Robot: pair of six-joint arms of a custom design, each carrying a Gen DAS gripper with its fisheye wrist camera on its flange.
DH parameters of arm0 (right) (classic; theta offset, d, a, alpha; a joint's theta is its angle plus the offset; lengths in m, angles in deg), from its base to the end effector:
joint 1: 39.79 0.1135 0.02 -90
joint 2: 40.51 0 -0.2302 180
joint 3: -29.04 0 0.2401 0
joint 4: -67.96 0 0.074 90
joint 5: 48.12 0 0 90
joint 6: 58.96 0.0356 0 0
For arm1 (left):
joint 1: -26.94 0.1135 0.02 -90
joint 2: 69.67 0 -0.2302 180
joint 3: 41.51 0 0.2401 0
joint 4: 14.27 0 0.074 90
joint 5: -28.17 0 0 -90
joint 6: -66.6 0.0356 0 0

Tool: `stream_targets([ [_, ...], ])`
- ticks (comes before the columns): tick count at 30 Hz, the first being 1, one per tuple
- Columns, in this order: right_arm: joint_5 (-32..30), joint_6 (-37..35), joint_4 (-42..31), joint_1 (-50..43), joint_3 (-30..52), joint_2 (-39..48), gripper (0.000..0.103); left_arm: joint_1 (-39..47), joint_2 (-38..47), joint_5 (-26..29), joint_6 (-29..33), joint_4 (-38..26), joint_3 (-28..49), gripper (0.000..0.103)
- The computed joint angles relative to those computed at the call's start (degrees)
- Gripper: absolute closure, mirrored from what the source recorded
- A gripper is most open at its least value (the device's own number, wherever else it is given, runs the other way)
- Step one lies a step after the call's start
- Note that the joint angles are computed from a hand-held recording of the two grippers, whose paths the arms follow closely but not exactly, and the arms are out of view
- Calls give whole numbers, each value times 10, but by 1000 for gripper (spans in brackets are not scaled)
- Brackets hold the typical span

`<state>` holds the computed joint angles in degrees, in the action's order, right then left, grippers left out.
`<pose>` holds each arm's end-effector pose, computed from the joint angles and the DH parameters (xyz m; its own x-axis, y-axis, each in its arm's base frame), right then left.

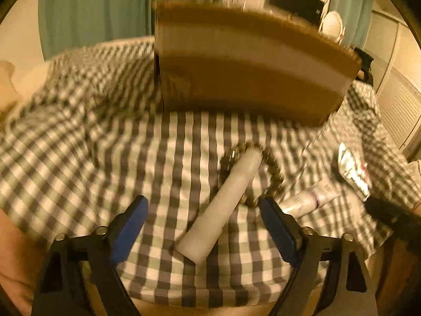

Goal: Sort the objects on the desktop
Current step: 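Move both tools back over the remaining items on the bed, then grasp the white plastic piece with the left tool while the right tool grasps the BOP toothpaste tube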

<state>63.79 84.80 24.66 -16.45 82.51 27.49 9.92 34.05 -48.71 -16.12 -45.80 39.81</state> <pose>0.2102 0.0762 0.1761 -0.6088 0.5523 -0.5695 0.5174 0.8206 0.2427 0.3424 -0.1133 0.1578 -0.7143 0.3477 -0.6073 0.5075 0.8550 -0.1074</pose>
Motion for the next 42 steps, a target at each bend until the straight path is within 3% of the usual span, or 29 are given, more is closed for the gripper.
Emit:
stream_targets([
  [4, -8, 3, 7, -20, -6, 0, 33, -14, 38, -18, 16, -18, 23, 40],
  [5, -14, 4, 8, -25, -5, 2, 33, -14, 34, -8, 24, -15, 19, 63],
  [8, -32, 4, 21, -34, -1, 20, 33, -9, 35, 14, 27, -31, 29, 82],
  [17, -43, 7, 66, -13, 99, 168, 33, 17, 10, 41, -13, -5, 23, 85],
  [25, -85, 56, 95, -38, 149, 270, 33, 48, 36, 48, -37, -16, 58, 85],
  [27, -79, 52, 98, -41, 147, 276, 39, 54, 44, 51, -33, -22, 66, 85],
  [28, -70, 45, 94, -41, 148, 277, 48, 64, 39, 57, -25, -25, 63, 85],
  [31, -66, 21, 103, -42, 128, 261, 61, 61, 40, 59, -26, -15, 60, 85],
  [35, -71, 2, 101, -36, 100, 225, 74, 56, 27, 58, -32, 6, 40, 85],
  [42, -47, -11, 55, 7, 79, 164, 77, 49, -8, 55, -29, 27, 6, 85],
])
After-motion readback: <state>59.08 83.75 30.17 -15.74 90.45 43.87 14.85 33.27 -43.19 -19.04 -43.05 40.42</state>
